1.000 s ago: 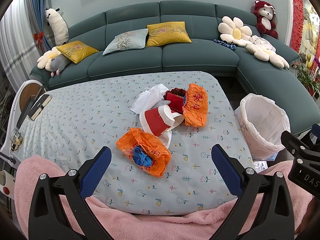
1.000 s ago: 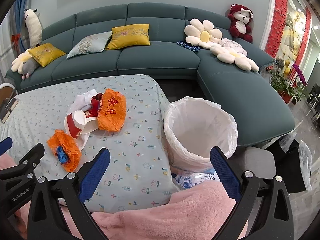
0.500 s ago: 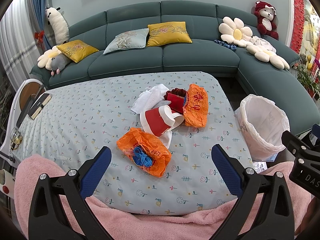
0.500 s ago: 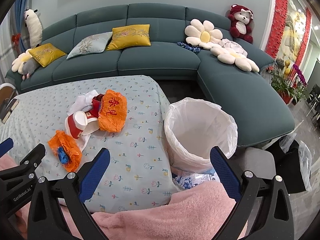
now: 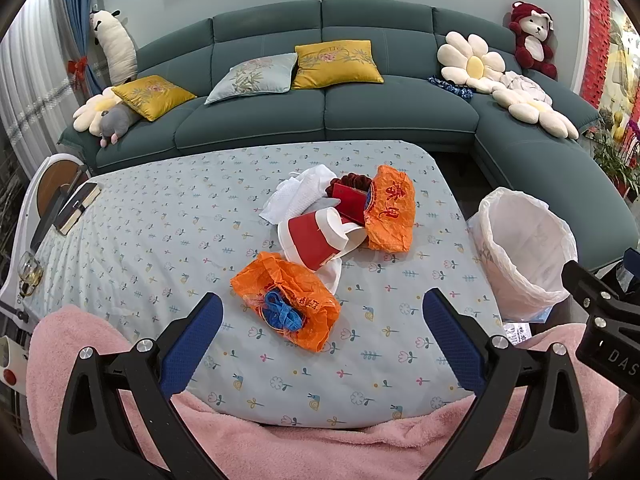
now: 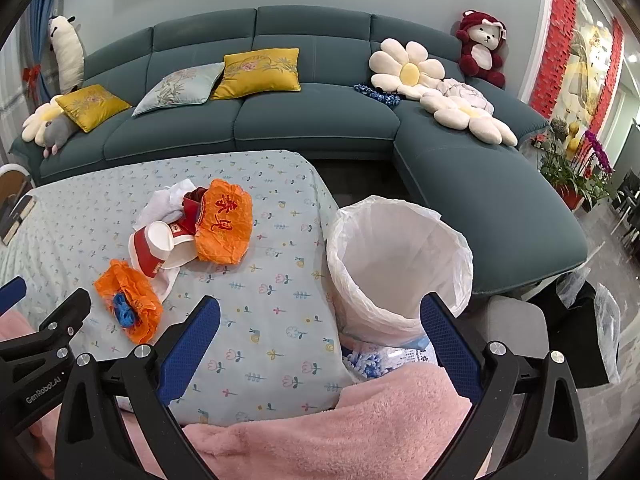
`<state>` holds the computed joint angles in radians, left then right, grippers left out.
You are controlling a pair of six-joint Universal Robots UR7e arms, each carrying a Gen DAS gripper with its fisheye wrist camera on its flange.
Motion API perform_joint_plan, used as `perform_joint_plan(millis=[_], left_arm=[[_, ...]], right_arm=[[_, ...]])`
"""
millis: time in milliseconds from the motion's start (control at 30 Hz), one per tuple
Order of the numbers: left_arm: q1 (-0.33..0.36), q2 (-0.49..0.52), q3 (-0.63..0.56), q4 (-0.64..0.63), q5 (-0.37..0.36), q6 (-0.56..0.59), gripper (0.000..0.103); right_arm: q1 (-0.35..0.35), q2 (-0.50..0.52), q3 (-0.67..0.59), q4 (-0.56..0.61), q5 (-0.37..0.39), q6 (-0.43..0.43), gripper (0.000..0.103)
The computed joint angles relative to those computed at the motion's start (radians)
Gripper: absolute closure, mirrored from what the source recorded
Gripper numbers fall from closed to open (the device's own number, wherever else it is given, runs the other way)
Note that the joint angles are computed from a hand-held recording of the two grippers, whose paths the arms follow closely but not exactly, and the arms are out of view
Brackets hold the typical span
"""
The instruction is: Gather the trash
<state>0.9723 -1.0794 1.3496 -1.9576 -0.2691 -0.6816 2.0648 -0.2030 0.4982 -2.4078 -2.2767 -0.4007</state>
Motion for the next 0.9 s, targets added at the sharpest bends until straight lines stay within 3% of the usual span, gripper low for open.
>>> perform_joint_plan(millis=[900], left_arm=[[0.012, -0.018, 0.007, 0.027, -0.031, -0.046, 0.008]], right_arm=[[0.002, 0.002, 0.009, -0.027, -0.021, -0.010, 0.007]])
